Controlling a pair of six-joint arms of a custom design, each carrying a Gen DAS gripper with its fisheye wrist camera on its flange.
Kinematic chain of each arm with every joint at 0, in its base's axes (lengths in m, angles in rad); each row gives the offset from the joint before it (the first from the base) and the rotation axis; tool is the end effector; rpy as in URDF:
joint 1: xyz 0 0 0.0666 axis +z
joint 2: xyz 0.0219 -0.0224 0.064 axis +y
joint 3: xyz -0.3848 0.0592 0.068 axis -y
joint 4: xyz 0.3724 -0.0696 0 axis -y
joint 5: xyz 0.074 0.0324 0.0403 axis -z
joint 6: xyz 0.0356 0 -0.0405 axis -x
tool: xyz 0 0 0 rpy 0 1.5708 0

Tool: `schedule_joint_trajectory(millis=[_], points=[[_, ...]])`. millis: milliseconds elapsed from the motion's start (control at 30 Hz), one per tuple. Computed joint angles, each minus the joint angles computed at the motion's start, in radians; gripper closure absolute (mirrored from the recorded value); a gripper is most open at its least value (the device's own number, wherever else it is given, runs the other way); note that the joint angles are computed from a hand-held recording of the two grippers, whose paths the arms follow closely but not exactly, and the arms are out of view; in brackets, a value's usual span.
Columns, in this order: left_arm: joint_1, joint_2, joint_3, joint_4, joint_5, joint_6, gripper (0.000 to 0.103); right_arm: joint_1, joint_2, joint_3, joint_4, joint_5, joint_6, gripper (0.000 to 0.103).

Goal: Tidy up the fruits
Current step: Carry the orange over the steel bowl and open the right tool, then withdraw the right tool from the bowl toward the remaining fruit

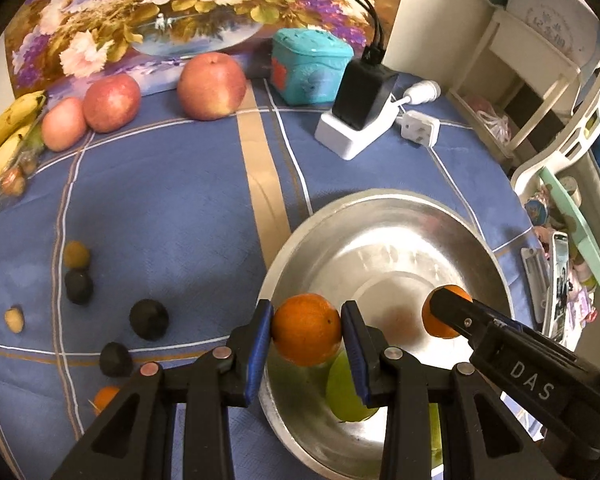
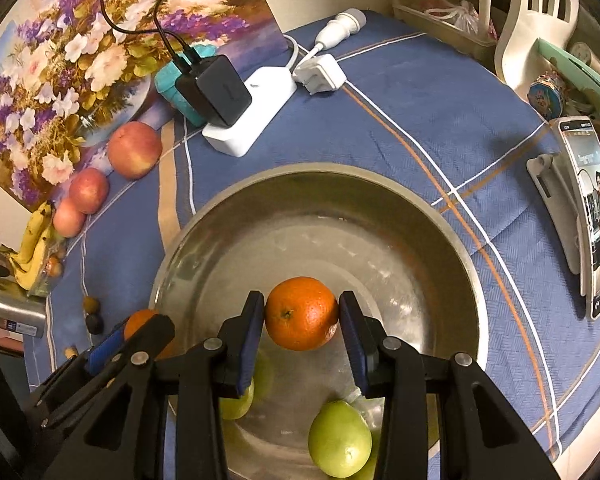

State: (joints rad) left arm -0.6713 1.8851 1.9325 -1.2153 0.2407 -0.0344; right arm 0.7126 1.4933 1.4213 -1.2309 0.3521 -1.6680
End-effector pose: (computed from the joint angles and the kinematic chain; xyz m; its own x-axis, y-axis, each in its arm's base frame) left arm 0.4799 -0.3925 0.3932 -0.6966 0.5960 -0.3994 0.7016 0.6822 -0.2057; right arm 0.3560 0.2909 0.3891 -0.4712 0.8275 -0.3053 0.7791 0.5528 0.2957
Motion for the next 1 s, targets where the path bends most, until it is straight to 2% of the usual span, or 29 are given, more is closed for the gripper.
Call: schedule_joint_trajectory(millis=[667, 800, 867, 933, 1000], points=[[0.000, -0.007, -0.009, -0.012, -0.005, 0.000, 0.064, 0.006, 0.025, 0.025, -0.043, -0.009, -0.012, 0.063], [0.004, -0.008, -0.008, -0.012, 0.005, 0.005, 0.054, 0.008, 0.033, 0.034, -0.057, -0.002, -0.003, 0.062], [0.005, -0.010, -0.007, -0.011, 0.009, 0.006, 0.052, 0.010, 0.034, 0.038, -0.060, 0.006, 0.003, 0.059], [0.006, -0.011, -0.006, -0.010, 0.007, 0.009, 0.050, 0.012, 0.038, 0.046, -0.074, 0.016, 0.007, 0.048], [0.012, -0.010, -0.002, -0.013, 0.013, 0.014, 0.048, 0.015, 0.039, 0.049, -0.082, 0.027, 0.000, 0.046]])
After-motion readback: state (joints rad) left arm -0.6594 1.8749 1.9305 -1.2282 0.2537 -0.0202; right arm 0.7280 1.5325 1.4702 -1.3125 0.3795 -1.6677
